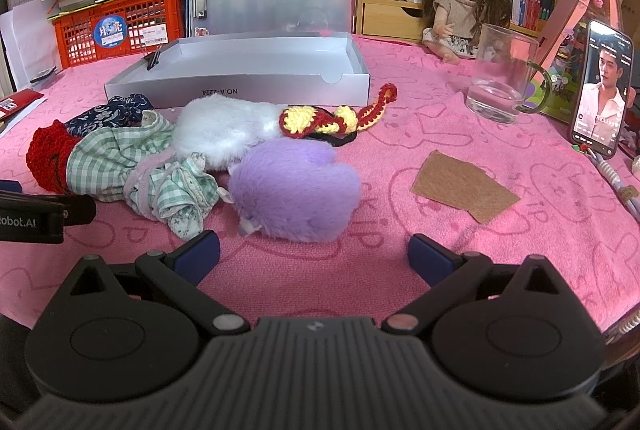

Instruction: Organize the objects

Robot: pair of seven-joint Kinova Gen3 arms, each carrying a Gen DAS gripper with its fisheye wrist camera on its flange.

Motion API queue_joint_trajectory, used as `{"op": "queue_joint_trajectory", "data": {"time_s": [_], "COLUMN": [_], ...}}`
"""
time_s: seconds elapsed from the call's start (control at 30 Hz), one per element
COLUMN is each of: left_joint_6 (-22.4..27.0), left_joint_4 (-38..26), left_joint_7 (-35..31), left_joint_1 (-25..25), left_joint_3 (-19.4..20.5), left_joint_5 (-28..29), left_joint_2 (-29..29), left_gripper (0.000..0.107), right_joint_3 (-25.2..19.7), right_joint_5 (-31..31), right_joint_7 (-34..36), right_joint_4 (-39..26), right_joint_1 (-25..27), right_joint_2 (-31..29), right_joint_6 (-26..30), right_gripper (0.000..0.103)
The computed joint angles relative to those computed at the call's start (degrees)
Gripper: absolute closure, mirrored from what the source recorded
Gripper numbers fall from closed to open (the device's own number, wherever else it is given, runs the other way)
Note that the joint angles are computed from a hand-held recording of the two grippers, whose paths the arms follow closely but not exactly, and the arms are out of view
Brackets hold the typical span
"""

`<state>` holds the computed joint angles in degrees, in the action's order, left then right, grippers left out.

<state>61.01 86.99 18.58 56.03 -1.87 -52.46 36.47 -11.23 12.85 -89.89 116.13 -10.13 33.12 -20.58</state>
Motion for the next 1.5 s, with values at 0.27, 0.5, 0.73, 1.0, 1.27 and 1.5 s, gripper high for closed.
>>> {"op": "queue_joint_trajectory", "data": {"time_s": [0.27, 0.5, 0.73, 1.0, 1.27, 1.5], "left_joint_6": [-0.70, -0.99, -0.85, -0.30, -1.31, -0.01], "left_joint_4": [1.12, 1.83, 2.21, 2.48, 2.71, 3.67], "left_joint_7": [0.74, 1.63, 2.65, 3.95, 2.25, 4.14], "left_joint_1": [0.36, 0.61, 0.93, 1.32, 0.53, 2.79], "left_joint_3": [-0.04, -0.05, -0.04, 0.20, 0.59, 0.39], "left_joint_5": [-1.09, -2.19, -3.10, -4.11, -3.14, -8.32], "left_joint_2": [-0.17, -0.18, 0.02, 0.32, -1.07, -1.95], "left_gripper": [0.004, 0.004, 0.004, 0.004, 0.005, 0.008], "right_joint_3": [0.00, 0.56, 0.52, 0.80, 0.25, -1.46], "right_joint_5": [0.17, -0.42, -0.33, -0.34, 0.76, 1.36], "right_joint_7": [-0.14, 0.04, -0.07, -0.03, -0.41, -1.52], "right_joint_4": [-0.04, 0.34, 0.47, 1.26, 0.61, -1.68], "right_joint_1": [0.06, -0.48, -0.41, -0.50, 0.09, 1.24], "right_joint_2": [0.06, 0.12, 0.10, 0.34, 0.32, -0.38], "right_joint_6": [-0.01, -0.90, -1.13, -2.96, -1.75, 3.46], "right_gripper": [0.000, 0.000, 0.000, 0.000, 0.000, 0.000]}}
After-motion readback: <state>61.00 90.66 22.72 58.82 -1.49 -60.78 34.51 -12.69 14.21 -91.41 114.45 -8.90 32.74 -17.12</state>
